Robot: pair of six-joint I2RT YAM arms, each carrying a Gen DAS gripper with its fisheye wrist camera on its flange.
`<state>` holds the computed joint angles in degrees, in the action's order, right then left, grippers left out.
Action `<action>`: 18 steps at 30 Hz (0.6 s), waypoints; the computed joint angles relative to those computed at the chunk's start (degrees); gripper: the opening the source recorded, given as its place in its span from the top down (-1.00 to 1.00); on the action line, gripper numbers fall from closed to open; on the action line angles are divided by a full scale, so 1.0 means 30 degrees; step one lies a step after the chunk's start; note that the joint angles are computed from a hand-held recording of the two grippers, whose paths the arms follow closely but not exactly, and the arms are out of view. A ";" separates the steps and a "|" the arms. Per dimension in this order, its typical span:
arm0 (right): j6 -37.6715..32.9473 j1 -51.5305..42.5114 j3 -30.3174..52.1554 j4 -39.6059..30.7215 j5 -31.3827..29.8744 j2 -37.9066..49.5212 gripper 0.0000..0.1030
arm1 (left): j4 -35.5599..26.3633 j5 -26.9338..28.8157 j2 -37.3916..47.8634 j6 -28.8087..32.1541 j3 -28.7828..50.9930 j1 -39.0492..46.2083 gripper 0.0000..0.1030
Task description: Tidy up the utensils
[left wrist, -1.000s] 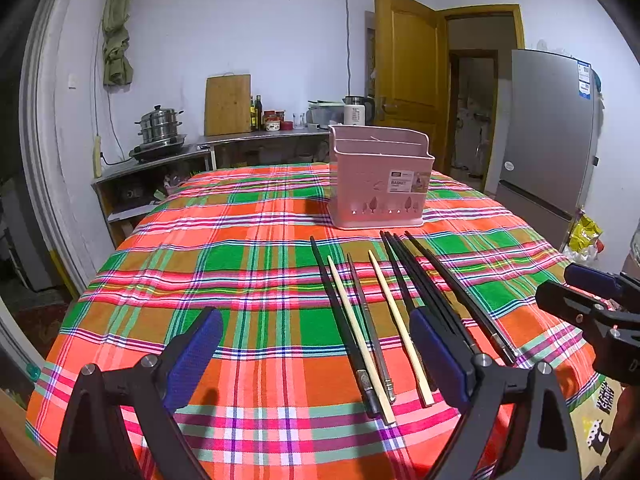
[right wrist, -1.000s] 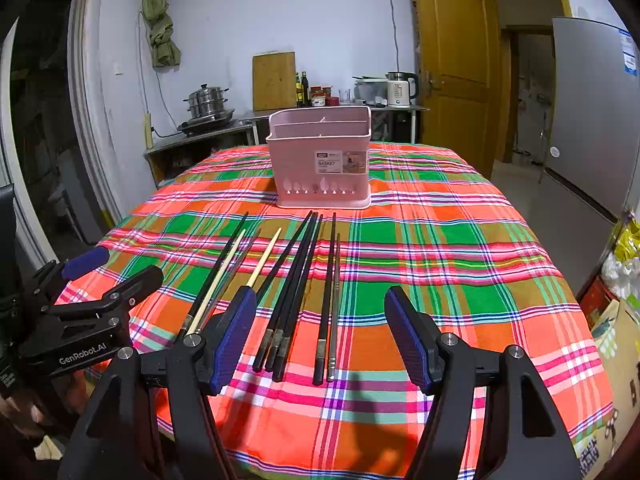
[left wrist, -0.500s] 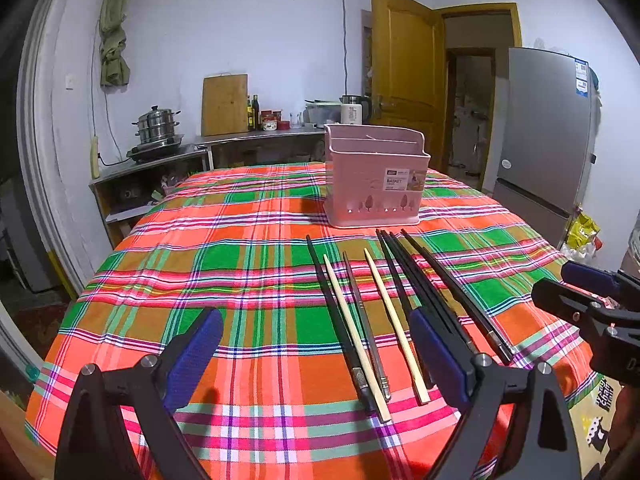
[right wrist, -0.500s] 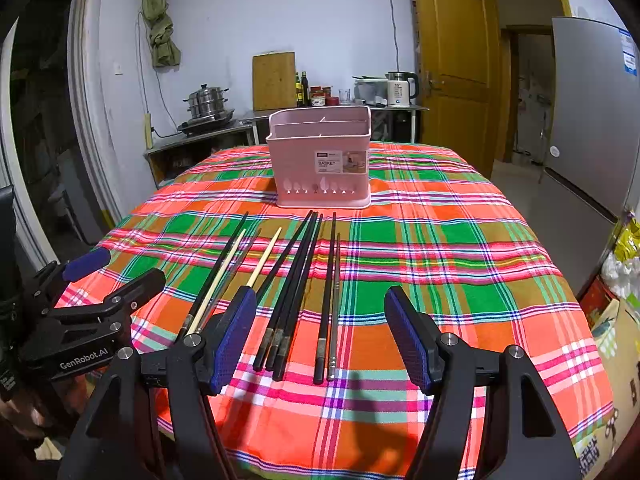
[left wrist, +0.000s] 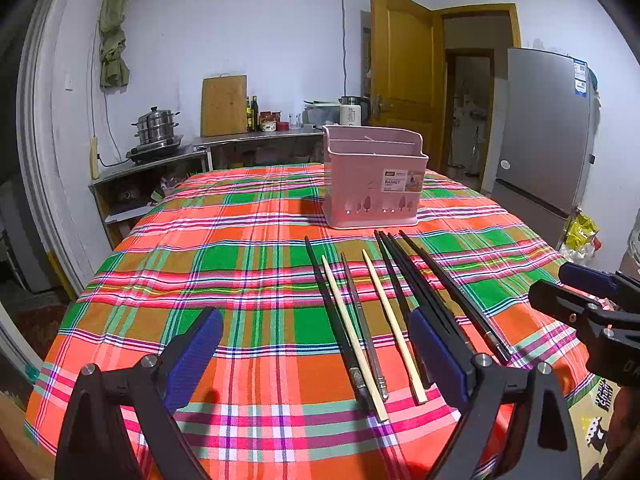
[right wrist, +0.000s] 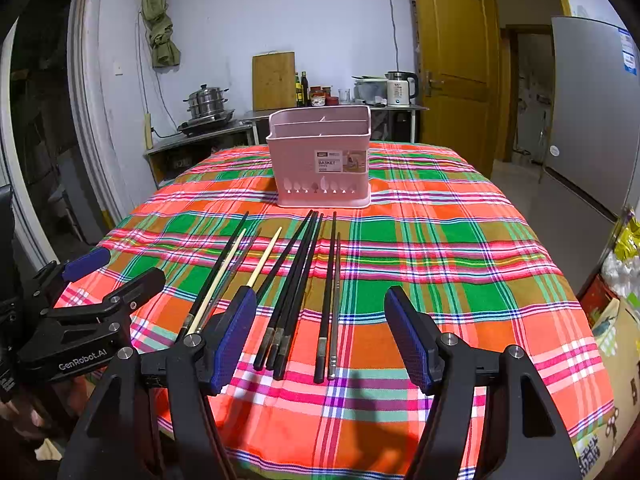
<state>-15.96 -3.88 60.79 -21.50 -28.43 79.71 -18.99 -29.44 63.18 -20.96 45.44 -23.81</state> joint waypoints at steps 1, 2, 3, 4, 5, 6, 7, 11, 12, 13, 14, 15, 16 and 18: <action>0.0012 -0.0006 -0.0021 0.0038 -0.0003 0.0008 -0.30 | -0.0009 -0.0037 0.0021 -0.0002 0.0011 -0.0018 -0.85; 0.0012 -0.0006 -0.0021 0.0038 -0.0003 0.0008 -0.30 | -0.0011 -0.0007 0.0011 0.0006 0.0010 -0.0008 -0.85; 0.0015 -0.0002 -0.0011 0.0023 -0.0002 0.0021 -0.30 | -0.0011 -0.0007 0.0011 0.0006 0.0010 -0.0008 -0.85; 0.0032 -0.0001 -0.0025 0.0045 0.0001 0.0009 -0.30 | -0.0028 -0.0032 0.0018 -0.0003 0.0034 -0.0040 -0.85; 0.0028 0.0006 -0.0024 0.0042 0.0012 0.0013 -0.30 | -0.0037 -0.0033 0.0019 0.0000 0.0043 -0.0045 -0.85; 0.0028 0.0012 -0.0010 0.0026 0.0016 0.0017 -0.30 | -0.0036 -0.0035 0.0037 0.0015 0.0063 -0.0053 -0.85; 0.0034 0.0003 -0.0031 0.0047 0.0005 0.0006 -0.30 | -0.0044 -0.0031 0.0023 -0.0006 0.0049 -0.0043 -0.85; 0.0034 0.0006 -0.0042 0.0064 0.0005 0.0005 -0.30 | -0.0045 -0.0046 0.0041 -0.0023 0.0057 -0.0067 -0.85; 0.0034 0.0006 -0.0042 0.0064 0.0005 0.0005 -0.30 | -0.0051 -0.0047 0.0037 -0.0020 0.0061 -0.0071 -0.85; 0.0034 0.0006 -0.0042 0.0064 0.0005 0.0005 -0.30 | -0.0052 -0.0051 0.0024 -0.0021 0.0062 -0.0086 -0.85; 0.0047 0.0009 -0.0051 0.0073 0.0009 0.0001 -0.30 | -0.0080 -0.0075 0.0022 -0.0021 0.0087 -0.0116 -0.85; 0.0053 0.0011 -0.0039 0.0058 0.0008 0.0003 -0.30 | -0.0100 -0.0089 0.0021 -0.0025 0.0107 -0.0134 -0.85; 0.0041 0.0016 -0.0049 0.0065 0.0010 0.0003 -0.30 | -0.0107 -0.0079 0.0016 -0.0035 0.0112 -0.0134 -0.84; 0.0031 0.0018 -0.0052 0.0066 0.0016 -0.0005 -0.30 | -0.0100 -0.0090 0.0017 -0.0060 0.0100 -0.0147 -0.85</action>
